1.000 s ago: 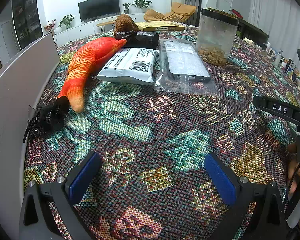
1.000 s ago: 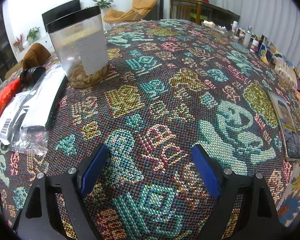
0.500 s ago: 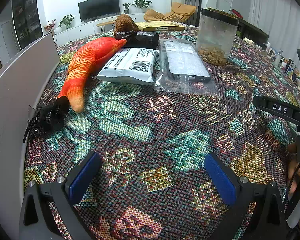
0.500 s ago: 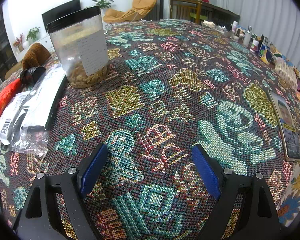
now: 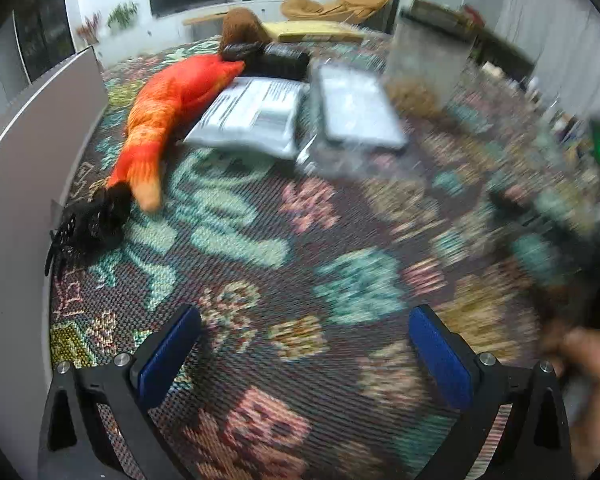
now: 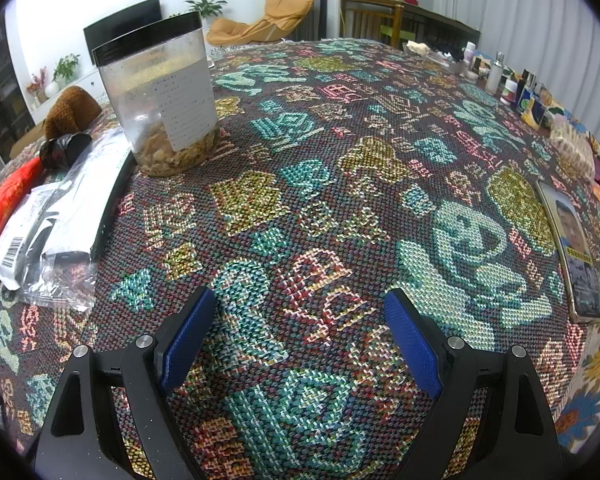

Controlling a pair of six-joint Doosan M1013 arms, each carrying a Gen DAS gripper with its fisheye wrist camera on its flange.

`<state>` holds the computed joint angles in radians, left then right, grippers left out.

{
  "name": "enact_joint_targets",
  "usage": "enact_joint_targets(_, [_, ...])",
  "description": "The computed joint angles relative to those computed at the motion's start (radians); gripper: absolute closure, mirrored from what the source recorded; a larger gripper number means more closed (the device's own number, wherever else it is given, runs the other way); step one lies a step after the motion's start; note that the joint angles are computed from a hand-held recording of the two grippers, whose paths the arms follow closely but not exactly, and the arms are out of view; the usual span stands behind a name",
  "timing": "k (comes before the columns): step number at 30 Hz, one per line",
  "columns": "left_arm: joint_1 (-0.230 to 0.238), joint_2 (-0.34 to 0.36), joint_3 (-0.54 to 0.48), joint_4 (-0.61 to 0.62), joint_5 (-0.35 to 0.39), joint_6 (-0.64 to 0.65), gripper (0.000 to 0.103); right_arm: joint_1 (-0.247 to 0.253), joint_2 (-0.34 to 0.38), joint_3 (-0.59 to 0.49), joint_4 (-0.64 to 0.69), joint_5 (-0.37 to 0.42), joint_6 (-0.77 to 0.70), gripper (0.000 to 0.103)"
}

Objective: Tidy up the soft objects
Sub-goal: 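Lower the left gripper onto the orange fish plush and close on it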

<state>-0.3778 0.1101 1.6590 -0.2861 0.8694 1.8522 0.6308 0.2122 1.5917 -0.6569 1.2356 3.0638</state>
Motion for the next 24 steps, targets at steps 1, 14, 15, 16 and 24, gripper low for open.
enact_joint_targets(1, [0.010, -0.003, -0.013, -0.038, 0.004, 0.020, 0.000, 0.000, 0.000, 0.000, 0.000, 0.000, 0.000, 0.014])
enact_joint_targets(14, [0.068, 0.257, -0.419, 0.135, 0.121, -0.244, 0.000, 0.000, 0.000, 0.000, 0.000, 0.000, 0.000, 0.014])
enact_joint_targets(15, [0.069, 0.279, -0.440, 0.147, 0.136, -0.257, 0.000, 0.000, 0.000, 0.000, 0.000, 0.000, 0.000, 0.014])
enact_joint_targets(16, [0.069, 0.295, -0.452, 0.151, 0.149, -0.263, 0.000, 0.000, 0.001, -0.001, 0.000, 0.000, 0.000, 0.014])
enact_joint_targets(24, [0.087, 0.381, -0.516, 0.101, 0.195, -0.323, 0.008, 0.000, 0.000, 0.000, 0.000, 0.000, 0.000, 0.014])
